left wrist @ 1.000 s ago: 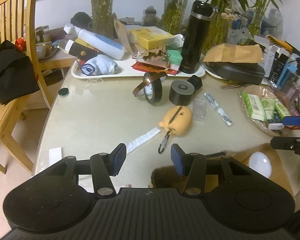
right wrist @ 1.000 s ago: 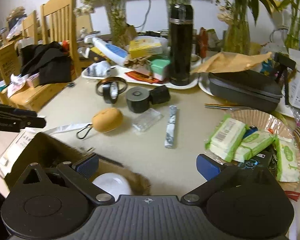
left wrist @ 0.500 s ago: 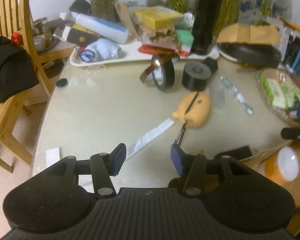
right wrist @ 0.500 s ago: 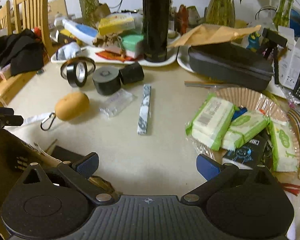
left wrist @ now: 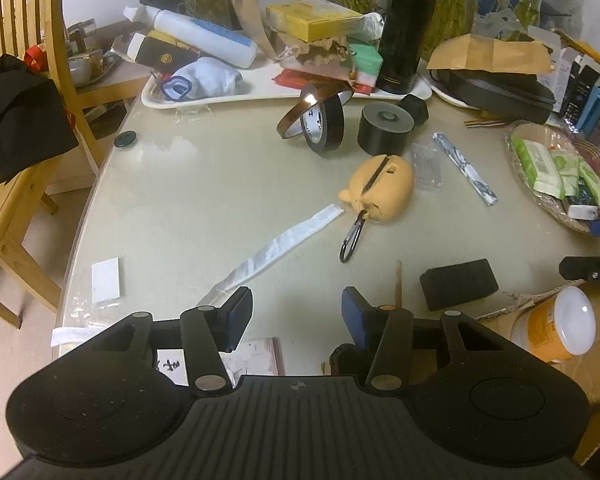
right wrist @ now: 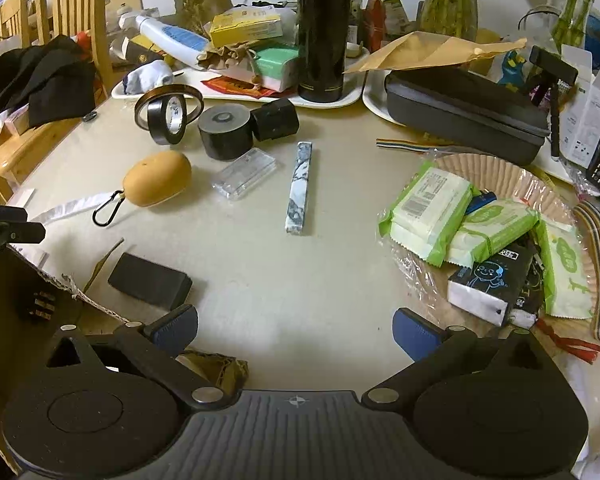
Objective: Organize rigid objects
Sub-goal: 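Withdraw both grippers from the box and move the right toward the silver stick, then close the right gripper on the patterned silver stick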
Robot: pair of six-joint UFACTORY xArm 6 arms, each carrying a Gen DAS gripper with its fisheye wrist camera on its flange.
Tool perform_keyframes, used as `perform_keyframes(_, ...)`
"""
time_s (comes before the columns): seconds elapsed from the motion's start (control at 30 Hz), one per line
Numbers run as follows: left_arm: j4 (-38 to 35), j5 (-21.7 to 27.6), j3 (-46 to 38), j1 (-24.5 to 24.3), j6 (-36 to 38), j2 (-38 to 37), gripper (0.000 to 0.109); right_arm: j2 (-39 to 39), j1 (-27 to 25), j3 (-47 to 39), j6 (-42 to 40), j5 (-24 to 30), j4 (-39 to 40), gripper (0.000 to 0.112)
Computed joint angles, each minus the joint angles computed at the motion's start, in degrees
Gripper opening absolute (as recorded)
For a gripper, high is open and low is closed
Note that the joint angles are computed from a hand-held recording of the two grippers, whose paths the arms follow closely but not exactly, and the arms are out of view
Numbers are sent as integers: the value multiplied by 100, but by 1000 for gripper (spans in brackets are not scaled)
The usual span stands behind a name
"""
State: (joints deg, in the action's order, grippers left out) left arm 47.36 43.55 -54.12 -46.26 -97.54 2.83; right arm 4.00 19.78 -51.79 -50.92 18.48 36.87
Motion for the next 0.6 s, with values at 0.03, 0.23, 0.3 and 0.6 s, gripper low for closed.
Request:
perform_keyframes(0.03, 7, 21, -5, -18, -22, -2, 49, -17, 2, 23, -1, -15, -4, 103)
perform_keyframes(0.23, 619, 46, 13, -79, -539, -73, 49, -72, 15, -103, -1150, -79, 1457, 103)
perform_keyframes(0.3, 758, -81, 38, -36, -640, -111, 49, -13, -28, -237, -1317, 122, 1738, 103)
perform_keyframes(0.6, 1186, -350, -58, 72, -699, -41, 49, 421, 44, -756, -1466, 324, 2114, 103)
